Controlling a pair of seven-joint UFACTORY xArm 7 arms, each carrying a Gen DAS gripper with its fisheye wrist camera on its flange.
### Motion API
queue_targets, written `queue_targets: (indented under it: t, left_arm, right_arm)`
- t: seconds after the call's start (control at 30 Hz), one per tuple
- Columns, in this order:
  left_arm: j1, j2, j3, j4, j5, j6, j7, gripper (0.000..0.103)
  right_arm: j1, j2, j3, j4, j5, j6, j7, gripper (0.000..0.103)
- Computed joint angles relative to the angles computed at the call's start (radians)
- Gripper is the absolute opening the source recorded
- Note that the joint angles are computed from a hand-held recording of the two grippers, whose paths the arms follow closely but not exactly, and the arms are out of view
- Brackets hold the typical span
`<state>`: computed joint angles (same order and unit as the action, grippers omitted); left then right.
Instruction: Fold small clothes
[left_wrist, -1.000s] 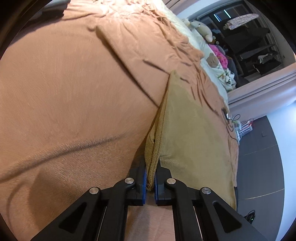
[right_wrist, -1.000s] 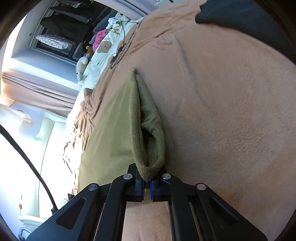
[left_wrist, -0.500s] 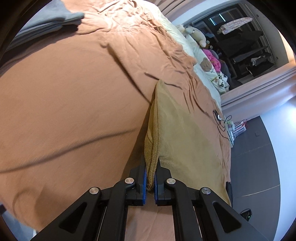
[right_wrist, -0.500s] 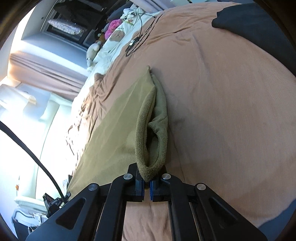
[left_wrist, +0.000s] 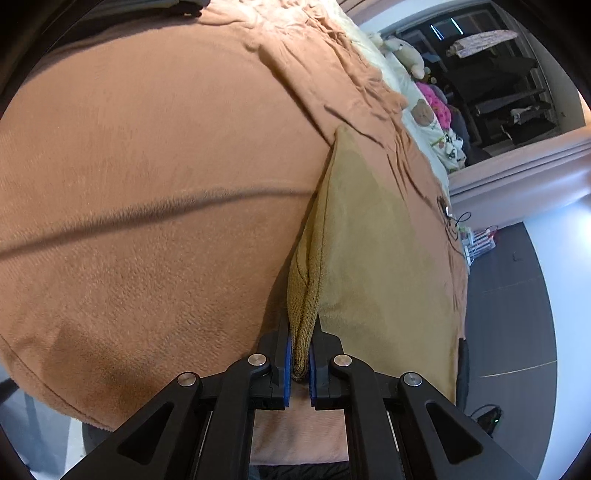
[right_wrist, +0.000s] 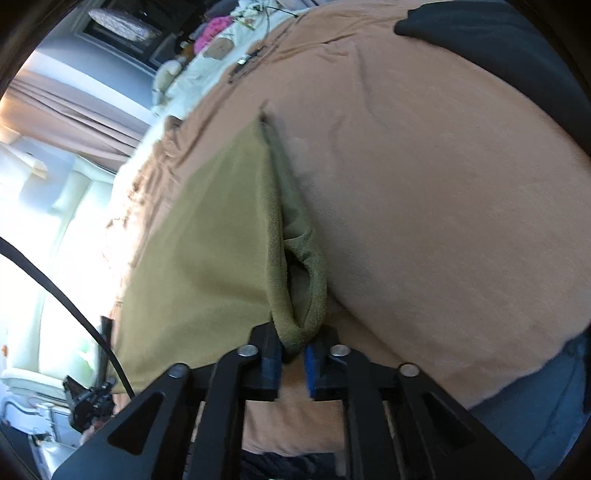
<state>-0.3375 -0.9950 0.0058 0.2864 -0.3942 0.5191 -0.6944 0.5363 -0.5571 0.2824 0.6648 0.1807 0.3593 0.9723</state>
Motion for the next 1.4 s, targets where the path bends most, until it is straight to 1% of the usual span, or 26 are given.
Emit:
queue_targets:
  t: [0.07, 0.1, 0.13, 0.17, 0.23, 0.27, 0.3, 0.37, 0.57, 0.6, 0.7, 0.77, 0.9, 0.97, 1.03, 1.2, 1.23, 1.27, 1.3, 1.37, 1.4]
  left_arm:
    - [-0.013, -0.001, 0.007, -0.014, -0.011, -0.021, 0.005, 0.007]
    - [-0.016, -0.004, 0.009, -0.019, -0.014, -0.023, 0.006, 0.008]
    - [-0.022, -0.002, 0.015, -0.023, -0.016, -0.026, 0.012, 0.009]
    - [-0.025, -0.004, 0.018, -0.027, -0.018, -0.029, 0.015, 0.010]
    - [-0.035, -0.004, 0.024, -0.035, -0.026, -0.041, 0.023, 0.013]
    - [-0.040, -0.006, 0.028, -0.041, -0.031, -0.050, 0.026, 0.017]
    - [-0.044, -0.009, 0.032, -0.047, -0.037, -0.059, 0.027, 0.021]
    - [-0.052, -0.016, 0.036, -0.059, -0.048, -0.078, 0.027, 0.024]
    - [-0.064, -0.033, 0.043, -0.074, -0.052, -0.105, 0.029, 0.025]
    - [-0.065, -0.039, 0.045, -0.078, -0.052, -0.108, 0.031, 0.027]
    - [-0.071, -0.051, 0.050, -0.086, -0.052, -0.115, 0.032, 0.030]
    - [-0.072, -0.066, 0.051, -0.096, -0.049, -0.112, 0.034, 0.030]
    - [-0.075, -0.084, 0.051, -0.109, -0.049, -0.111, 0.027, 0.031]
    - [-0.074, -0.096, 0.051, -0.114, -0.048, -0.107, 0.024, 0.031]
    - [-0.075, -0.103, 0.049, -0.116, -0.047, -0.106, 0.019, 0.031]
    - [-0.077, -0.122, 0.053, -0.128, -0.045, -0.103, 0.013, 0.030]
    - [-0.077, -0.129, 0.051, -0.130, -0.044, -0.099, 0.011, 0.030]
    - [-0.078, -0.130, 0.051, -0.130, -0.043, -0.098, 0.010, 0.030]
    - [-0.078, -0.134, 0.052, -0.132, -0.043, -0.095, 0.009, 0.030]
    - [-0.079, -0.134, 0.055, -0.130, -0.045, -0.094, 0.007, 0.030]
    - [-0.080, -0.134, 0.054, -0.129, -0.046, -0.095, 0.005, 0.030]
  right_arm:
    - [-0.049, -0.022, 0.030, 0.020, -0.049, 0.069, 0.027, 0.025]
    - [-0.076, -0.040, 0.046, 0.029, -0.076, 0.109, 0.046, 0.037]
    - [-0.101, -0.059, 0.059, 0.036, -0.102, 0.140, 0.064, 0.047]
    - [-0.124, -0.078, 0.069, 0.045, -0.128, 0.169, 0.078, 0.049]
    - [-0.145, -0.091, 0.072, 0.073, -0.163, 0.211, 0.077, 0.049]
    - [-0.149, -0.087, 0.070, 0.092, -0.177, 0.223, 0.064, 0.049]
    - [-0.151, -0.079, 0.071, 0.116, -0.190, 0.235, 0.050, 0.049]
    - [-0.153, -0.046, 0.080, 0.172, -0.213, 0.249, 0.019, 0.049]
    - [-0.150, 0.085, 0.139, 0.312, -0.292, 0.207, -0.041, 0.049]
    - [-0.147, 0.108, 0.147, 0.323, -0.307, 0.191, -0.047, 0.049]
    - [-0.138, 0.216, 0.179, 0.420, -0.367, 0.183, -0.064, 0.049]
    - [-0.120, 0.267, 0.181, 0.450, -0.403, 0.170, -0.068, 0.049]
    - [-0.077, 0.402, 0.185, 0.557, -0.493, 0.180, -0.069, 0.049]
    - [-0.047, 0.463, 0.173, 0.602, -0.515, 0.182, -0.088, 0.049]
    - [-0.017, 0.522, 0.159, 0.651, -0.517, 0.210, -0.094, 0.049]
    - [0.058, 0.675, 0.118, 0.798, -0.469, 0.266, -0.221, 0.049]
    - [0.073, 0.703, 0.111, 0.824, -0.463, 0.273, -0.241, 0.045]
    - [0.086, 0.724, 0.104, 0.842, -0.455, 0.277, -0.264, 0.039]
    - [0.098, 0.748, 0.098, 0.862, -0.444, 0.288, -0.287, 0.035]
    - [0.118, 0.784, 0.081, 0.890, -0.416, 0.307, -0.322, 0.023]
    - [0.126, 0.792, 0.072, 0.902, -0.402, 0.321, -0.333, 0.020]
